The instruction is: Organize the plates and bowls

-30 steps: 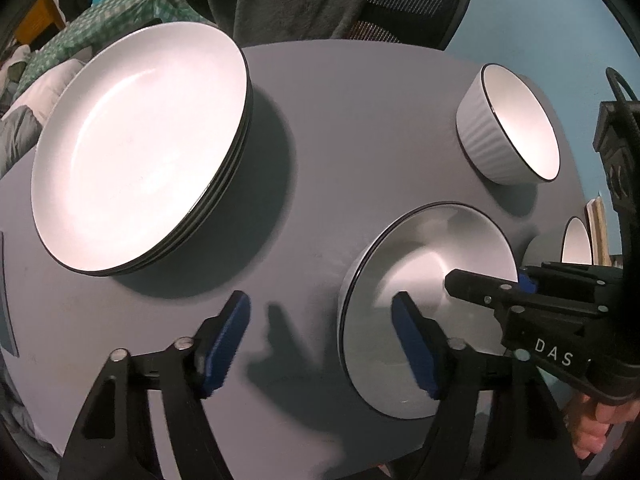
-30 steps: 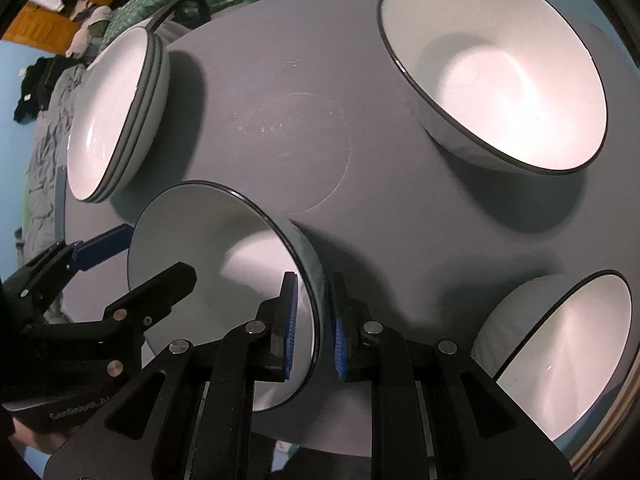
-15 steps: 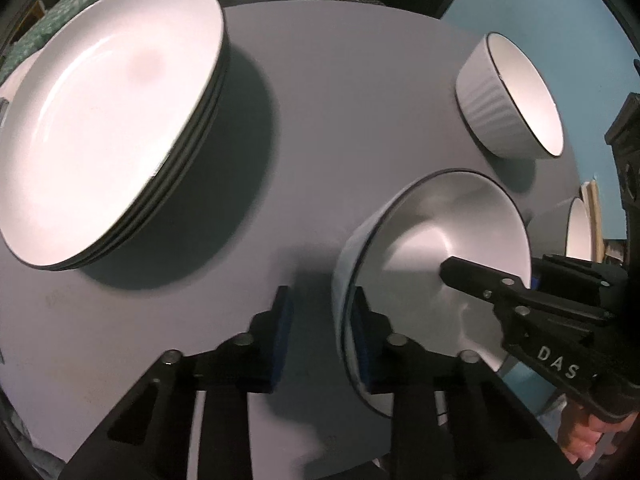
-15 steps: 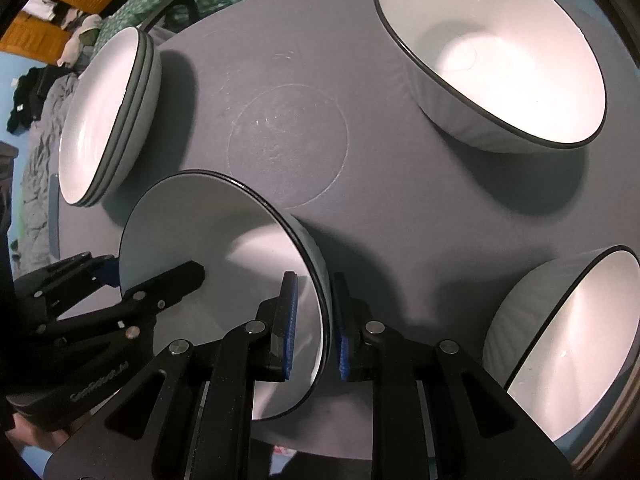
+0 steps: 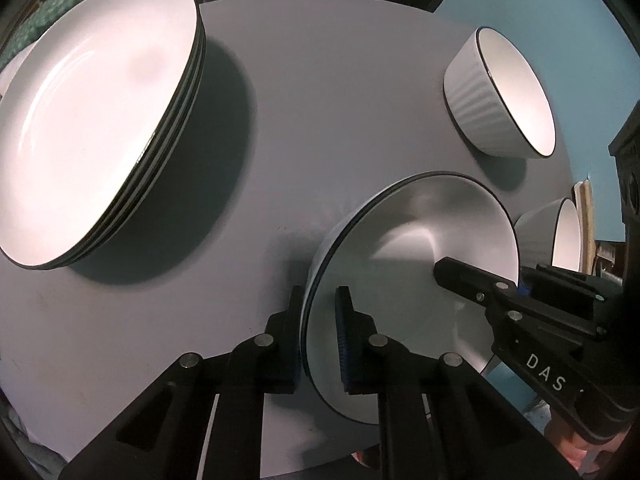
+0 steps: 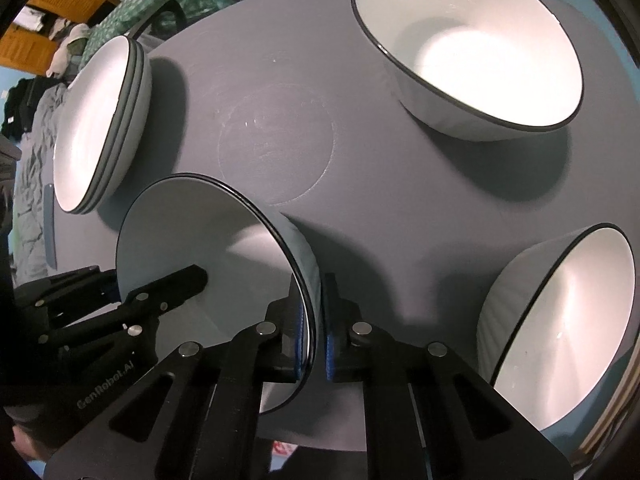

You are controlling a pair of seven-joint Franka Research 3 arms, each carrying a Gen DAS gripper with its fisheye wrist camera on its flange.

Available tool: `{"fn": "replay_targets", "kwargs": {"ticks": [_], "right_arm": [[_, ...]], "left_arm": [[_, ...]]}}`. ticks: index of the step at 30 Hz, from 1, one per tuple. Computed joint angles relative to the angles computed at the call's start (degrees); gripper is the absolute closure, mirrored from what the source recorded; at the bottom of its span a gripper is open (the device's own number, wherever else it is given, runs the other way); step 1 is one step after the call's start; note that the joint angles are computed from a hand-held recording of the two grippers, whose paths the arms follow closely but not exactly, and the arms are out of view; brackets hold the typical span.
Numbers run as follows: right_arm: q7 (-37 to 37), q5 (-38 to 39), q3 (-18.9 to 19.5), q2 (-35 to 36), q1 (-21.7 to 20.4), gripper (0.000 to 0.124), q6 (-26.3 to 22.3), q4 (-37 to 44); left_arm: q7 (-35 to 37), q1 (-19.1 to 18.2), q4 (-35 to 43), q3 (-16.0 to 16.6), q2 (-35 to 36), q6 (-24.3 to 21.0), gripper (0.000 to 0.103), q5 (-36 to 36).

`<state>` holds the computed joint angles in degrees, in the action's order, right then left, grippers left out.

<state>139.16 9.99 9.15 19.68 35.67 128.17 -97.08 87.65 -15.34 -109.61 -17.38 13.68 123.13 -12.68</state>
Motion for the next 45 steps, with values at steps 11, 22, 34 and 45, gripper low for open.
{"fn": "replay_targets", "kwargs": {"ticks": [11, 22, 34, 45], "right_arm": [[1.3, -0.5, -0.6, -1.2, -0.8, 0.116, -2.1, 1.8], [2.7, -2.9, -0.9, -3.0, -1.0, 0.116, -3.4, 2.2], [0.6, -4.7, -1.8, -6.1, -4.4, 0.116, -3.3, 0.6], [-4.2, -2.2, -2.7, -5.1, -8.0, 0.116, -2.8, 0.5]], "left_arm": [[1.6, 1.5, 1.8, 0.7, -1.2, -2.3, 0.089, -1.4], [3.5, 1.9, 8.7, 0.8, -1.4, -6.5, 0.089, -2.5], [-1.1, -2.2, 20.4, -0.5, 7.0, -5.6, 0.089, 2.0], [-5.6, -6.4, 33.7, -0.8, 17.6, -8.8, 0.089, 8.3]]}}
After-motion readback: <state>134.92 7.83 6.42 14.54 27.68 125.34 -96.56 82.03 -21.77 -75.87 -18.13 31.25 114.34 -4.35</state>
